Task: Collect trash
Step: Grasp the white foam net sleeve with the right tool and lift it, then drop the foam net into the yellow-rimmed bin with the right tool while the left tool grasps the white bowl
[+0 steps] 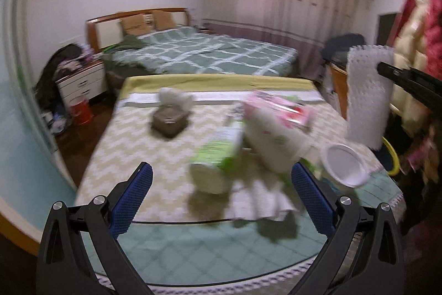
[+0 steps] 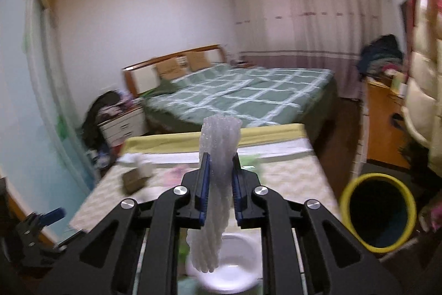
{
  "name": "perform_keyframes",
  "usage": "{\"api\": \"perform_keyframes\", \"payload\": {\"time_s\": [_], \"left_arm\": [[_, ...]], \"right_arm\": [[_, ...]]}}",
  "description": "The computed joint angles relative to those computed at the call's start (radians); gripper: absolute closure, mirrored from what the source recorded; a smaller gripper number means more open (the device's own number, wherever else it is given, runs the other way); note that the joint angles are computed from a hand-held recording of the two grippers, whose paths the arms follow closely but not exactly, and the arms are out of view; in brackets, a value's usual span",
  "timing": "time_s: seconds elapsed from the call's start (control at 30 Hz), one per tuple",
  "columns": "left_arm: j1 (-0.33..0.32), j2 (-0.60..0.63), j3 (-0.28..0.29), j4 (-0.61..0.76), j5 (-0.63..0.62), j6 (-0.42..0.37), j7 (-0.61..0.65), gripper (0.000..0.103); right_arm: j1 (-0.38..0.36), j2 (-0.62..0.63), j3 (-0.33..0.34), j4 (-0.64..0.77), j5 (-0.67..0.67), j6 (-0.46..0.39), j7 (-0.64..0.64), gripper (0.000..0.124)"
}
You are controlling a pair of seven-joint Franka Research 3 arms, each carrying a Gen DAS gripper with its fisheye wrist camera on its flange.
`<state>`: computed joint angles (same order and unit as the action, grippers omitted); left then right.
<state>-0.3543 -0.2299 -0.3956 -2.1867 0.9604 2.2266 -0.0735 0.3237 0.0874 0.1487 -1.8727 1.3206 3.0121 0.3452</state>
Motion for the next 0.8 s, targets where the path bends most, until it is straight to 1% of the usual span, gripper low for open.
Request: {"api": "perform_keyframes", "payload": {"time_s": [0.07,0.13,0.17,0.3,0.33,0.4,0.5,0.6,0.67,0.7,0.73,0.8], "left_arm": [[-0.002,0.051,0.001,0.039,0.023,0.043,0.027,0.004],[-0.01,0.109,0.011,0.081,0.038,0.106,0.066,0.004],[-0.016,0.139,0.016,0.105,0.045,0.138,0.085,0.004],[-0.052,0.264,0.041,0.207,0.055,0.251,0.167,0.004],[-0.064,0.301,0.048,0.241,0.044,0.258,0.197,0.004],[-0.092,0.377,0.064,0.314,0.016,0.247,0.244,0.004],[-0.124,0.455,0.096,0.391,-0.029,0.241,0.296,0.006],[-0.153,0.488,0.123,0.421,-0.082,0.226,0.311,0.011],[-0.161,0.516,0.141,0.444,-0.105,0.229,0.318,0.011],[-0.167,0.533,0.148,0.465,-0.115,0.219,0.324,0.011],[-0.171,0.526,0.156,0.451,-0.119,0.224,0.321,0.011],[-0.176,0.535,0.165,0.458,-0.127,0.22,0.326,0.012]], "right_arm": [[-0.006,0.023,-0.014,0.009,-0.054,0.04,0.056,0.11],[-0.019,0.061,-0.032,0.025,-0.145,0.09,0.149,0.11],[-0.023,0.083,-0.05,0.034,-0.212,0.109,0.22,0.11],[-0.038,0.143,-0.105,0.059,-0.367,0.152,0.39,0.11],[-0.031,0.17,-0.14,0.078,-0.418,0.153,0.449,0.11],[-0.014,0.207,-0.195,0.106,-0.503,0.147,0.548,0.109],[0.004,0.271,-0.271,0.153,-0.603,0.126,0.667,0.109],[-0.003,0.341,-0.315,0.217,-0.674,0.096,0.75,0.109],[0.017,0.372,-0.359,0.236,-0.726,0.089,0.815,0.109],[0.024,0.394,-0.38,0.254,-0.75,0.082,0.846,0.108],[0.033,0.414,-0.404,0.271,-0.774,0.072,0.879,0.108],[0.031,0.451,-0.424,0.305,-0.812,0.045,0.926,0.108]]}}
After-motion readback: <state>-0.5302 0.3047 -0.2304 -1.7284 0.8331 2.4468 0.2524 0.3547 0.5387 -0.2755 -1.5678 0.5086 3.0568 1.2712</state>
